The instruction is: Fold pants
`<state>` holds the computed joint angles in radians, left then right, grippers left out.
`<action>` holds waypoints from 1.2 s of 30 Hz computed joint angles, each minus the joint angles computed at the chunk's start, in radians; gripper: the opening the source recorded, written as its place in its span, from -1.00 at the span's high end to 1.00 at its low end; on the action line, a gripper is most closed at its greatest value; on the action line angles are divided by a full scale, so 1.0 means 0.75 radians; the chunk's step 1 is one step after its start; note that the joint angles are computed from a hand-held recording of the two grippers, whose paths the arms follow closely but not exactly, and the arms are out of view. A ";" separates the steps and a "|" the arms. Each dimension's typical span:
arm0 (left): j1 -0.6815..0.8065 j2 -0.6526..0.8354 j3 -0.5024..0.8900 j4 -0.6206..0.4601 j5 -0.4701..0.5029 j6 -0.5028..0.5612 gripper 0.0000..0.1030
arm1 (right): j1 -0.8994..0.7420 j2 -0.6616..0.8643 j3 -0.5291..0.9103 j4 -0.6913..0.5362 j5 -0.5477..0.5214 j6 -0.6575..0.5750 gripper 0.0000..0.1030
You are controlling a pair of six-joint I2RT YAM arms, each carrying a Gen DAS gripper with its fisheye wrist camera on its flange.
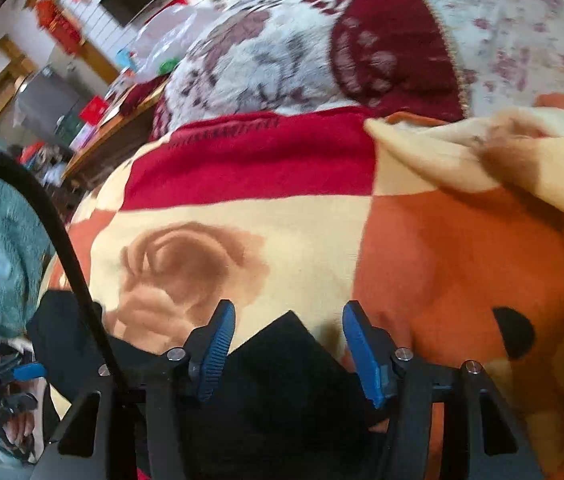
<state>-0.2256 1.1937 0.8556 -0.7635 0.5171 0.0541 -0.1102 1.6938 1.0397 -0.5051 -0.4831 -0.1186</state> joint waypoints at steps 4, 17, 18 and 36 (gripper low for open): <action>-0.177 0.119 0.042 0.113 -0.060 -0.116 0.11 | 0.004 -0.054 -0.067 0.027 0.000 -0.060 0.47; -0.376 0.187 -0.005 0.234 -0.106 -0.228 0.11 | -0.089 -0.492 -0.317 -0.147 0.035 -0.096 0.66; -0.385 0.188 -0.013 0.237 -0.111 -0.233 0.11 | -0.092 -0.527 -0.341 -0.159 0.061 -0.094 0.66; -0.240 -0.087 -0.216 0.181 -0.022 -0.314 0.11 | -0.272 -0.988 -0.743 -0.265 -0.202 0.278 -0.04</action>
<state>-0.4059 1.1281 0.6939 -0.6278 0.5009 -0.1818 -0.3139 0.9532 0.4825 -0.7040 -0.6344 0.0901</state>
